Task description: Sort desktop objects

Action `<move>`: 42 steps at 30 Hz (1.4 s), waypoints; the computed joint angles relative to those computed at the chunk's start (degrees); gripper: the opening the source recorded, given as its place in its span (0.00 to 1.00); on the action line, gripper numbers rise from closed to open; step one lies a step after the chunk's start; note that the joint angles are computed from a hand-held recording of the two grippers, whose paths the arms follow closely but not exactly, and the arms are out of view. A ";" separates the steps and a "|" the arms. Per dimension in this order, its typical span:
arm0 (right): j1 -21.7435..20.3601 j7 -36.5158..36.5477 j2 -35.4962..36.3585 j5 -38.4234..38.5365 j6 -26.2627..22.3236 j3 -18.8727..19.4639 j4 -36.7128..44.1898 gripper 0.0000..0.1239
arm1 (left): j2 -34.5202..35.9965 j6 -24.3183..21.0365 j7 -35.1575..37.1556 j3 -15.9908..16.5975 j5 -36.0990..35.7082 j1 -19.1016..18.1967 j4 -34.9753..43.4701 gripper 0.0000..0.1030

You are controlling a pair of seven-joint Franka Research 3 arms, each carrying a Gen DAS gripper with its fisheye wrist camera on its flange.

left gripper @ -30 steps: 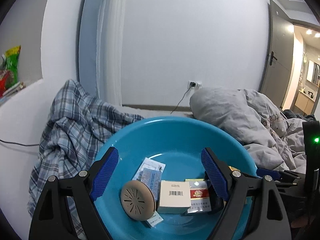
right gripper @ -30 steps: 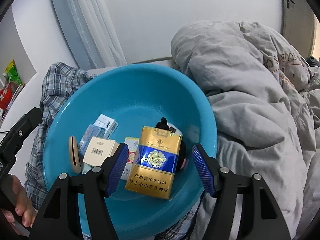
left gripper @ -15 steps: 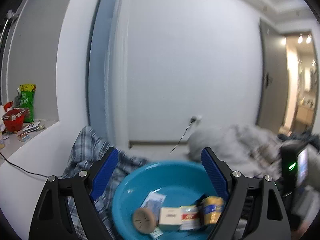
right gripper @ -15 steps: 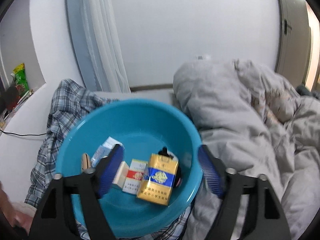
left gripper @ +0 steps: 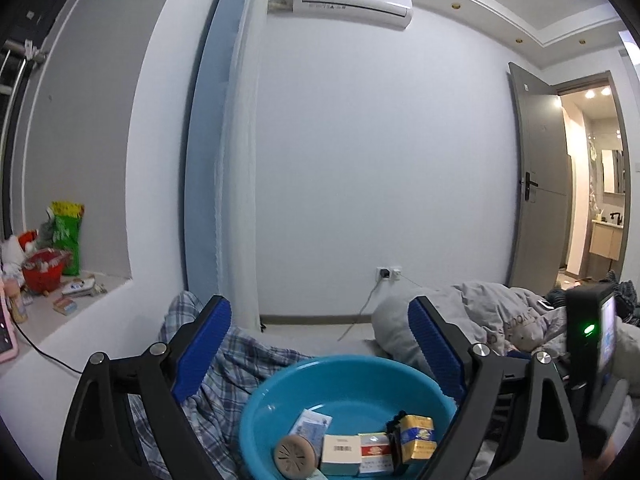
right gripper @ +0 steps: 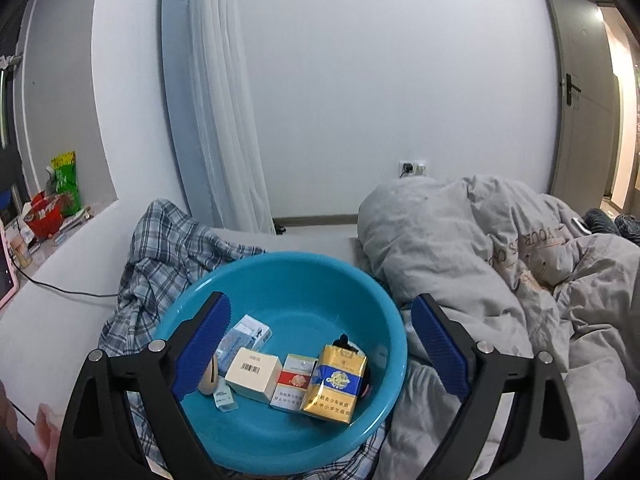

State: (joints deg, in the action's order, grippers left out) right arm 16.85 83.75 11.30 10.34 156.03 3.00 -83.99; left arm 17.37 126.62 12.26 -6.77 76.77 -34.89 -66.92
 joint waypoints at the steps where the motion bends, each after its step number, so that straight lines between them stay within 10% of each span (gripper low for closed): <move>1: -0.30 -0.72 -0.52 0.96 0.40 0.28 -0.38 0.73 | -0.32 0.04 -0.61 0.12 0.66 -0.15 -0.42 0.90; 20: 0.24 -20.65 -13.14 25.34 16.92 1.94 -10.50 0.82 | -5.08 -3.79 -3.57 -3.72 11.44 -0.18 -5.16 1.00; 27: -0.65 -9.71 -14.62 9.42 24.12 2.72 -14.14 0.82 | -5.98 -4.16 -5.09 -4.43 10.81 0.01 -5.53 1.00; 32: 1.81 -14.45 -15.25 15.32 23.85 0.93 -13.77 0.83 | -7.19 -3.52 -6.36 -5.12 9.68 0.76 -6.18 1.00; 42: -2.57 -2.04 -18.42 2.21 19.68 2.60 -12.58 0.83 | -7.07 -4.46 -0.89 -5.59 6.16 -0.92 -1.31 1.00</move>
State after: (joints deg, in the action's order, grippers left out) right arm 14.28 81.71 -7.12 12.55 175.71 5.60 -96.58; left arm 10.30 122.15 11.38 -12.36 82.93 -35.81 -68.22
